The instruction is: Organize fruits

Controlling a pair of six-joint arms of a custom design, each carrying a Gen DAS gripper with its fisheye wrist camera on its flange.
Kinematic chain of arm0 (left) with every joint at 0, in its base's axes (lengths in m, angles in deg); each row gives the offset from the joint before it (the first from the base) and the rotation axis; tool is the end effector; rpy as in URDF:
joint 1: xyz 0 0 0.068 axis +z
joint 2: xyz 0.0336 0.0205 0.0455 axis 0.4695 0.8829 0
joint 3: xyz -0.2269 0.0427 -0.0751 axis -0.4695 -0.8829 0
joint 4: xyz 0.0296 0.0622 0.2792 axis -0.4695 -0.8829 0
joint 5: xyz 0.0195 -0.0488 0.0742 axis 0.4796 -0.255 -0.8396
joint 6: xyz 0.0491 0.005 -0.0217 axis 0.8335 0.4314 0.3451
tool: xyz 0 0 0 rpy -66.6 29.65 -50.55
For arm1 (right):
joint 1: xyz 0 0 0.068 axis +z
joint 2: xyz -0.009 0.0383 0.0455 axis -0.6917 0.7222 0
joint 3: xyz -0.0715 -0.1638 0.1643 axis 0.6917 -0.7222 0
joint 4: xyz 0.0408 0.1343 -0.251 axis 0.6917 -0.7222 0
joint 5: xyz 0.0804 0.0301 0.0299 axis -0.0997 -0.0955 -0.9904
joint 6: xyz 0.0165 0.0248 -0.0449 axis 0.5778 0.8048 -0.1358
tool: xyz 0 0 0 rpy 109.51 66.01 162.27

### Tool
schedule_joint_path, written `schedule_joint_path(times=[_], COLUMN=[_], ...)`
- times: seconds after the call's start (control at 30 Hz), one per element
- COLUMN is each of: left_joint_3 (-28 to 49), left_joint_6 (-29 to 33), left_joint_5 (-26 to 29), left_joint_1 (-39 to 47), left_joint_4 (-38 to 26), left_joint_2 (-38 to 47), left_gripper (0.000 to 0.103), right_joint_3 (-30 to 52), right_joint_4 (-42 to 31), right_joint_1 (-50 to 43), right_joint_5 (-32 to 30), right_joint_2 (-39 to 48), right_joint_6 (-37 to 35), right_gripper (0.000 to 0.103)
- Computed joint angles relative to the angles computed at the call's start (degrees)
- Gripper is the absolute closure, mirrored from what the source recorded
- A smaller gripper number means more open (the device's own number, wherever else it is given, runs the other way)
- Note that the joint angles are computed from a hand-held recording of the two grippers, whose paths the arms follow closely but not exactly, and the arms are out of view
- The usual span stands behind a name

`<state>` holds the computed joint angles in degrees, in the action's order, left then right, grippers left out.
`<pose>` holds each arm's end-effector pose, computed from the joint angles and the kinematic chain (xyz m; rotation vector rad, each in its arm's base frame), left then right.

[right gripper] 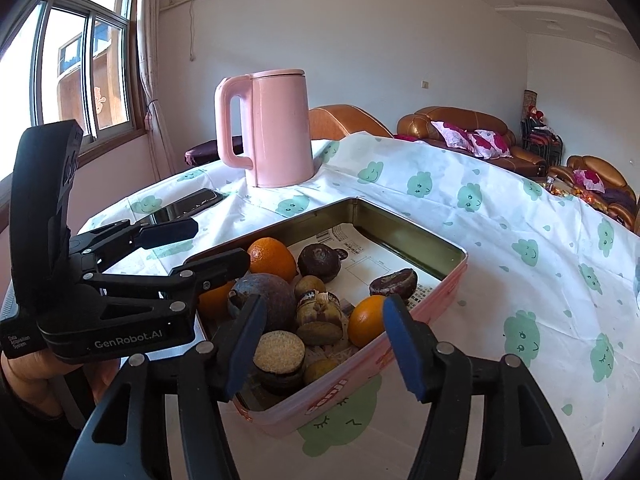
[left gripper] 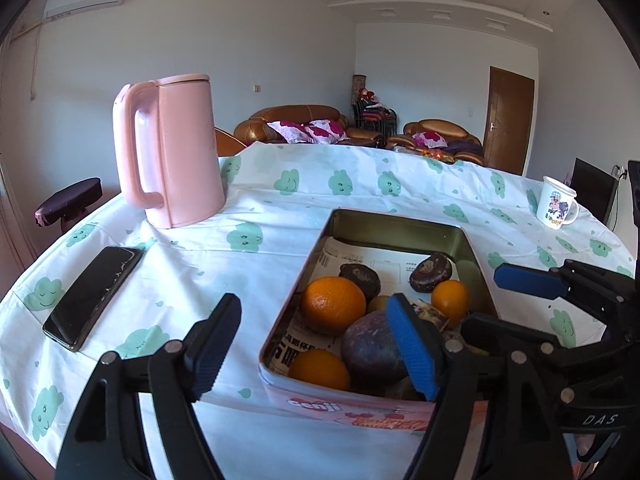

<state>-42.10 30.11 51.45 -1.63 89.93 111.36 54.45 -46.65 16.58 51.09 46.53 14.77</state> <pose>0.2189 -0.1253 0.0419 0.5248 2.0581 -0.3412 0.1443 0.2066 0.0410 -0.1418 2.1529 0.1058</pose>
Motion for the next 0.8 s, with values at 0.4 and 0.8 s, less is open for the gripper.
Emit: schedule_joint_path(times=[0.4,0.8], left_joint_3=[-4.8,-5.9], left_joint_6=[-2.4,-2.9], left_joint_5=[1.3,0.1], left_joint_1=[1.5,-1.1], left_joint_4=[3.0,1.6], left_joint_2=[-6.8,-10.3], left_gripper=[0.008,0.008], right_joint_3=[-3.6,-5.4], right_joint_4=[-2.0,-8.0], right_joint_1=[3.2,7.0], right_joint_5=[10.5,16.7], right_joint_2=[-4.6,-10.7], right_joint_6=[6.4,10.3], right_gripper=[0.039,0.032])
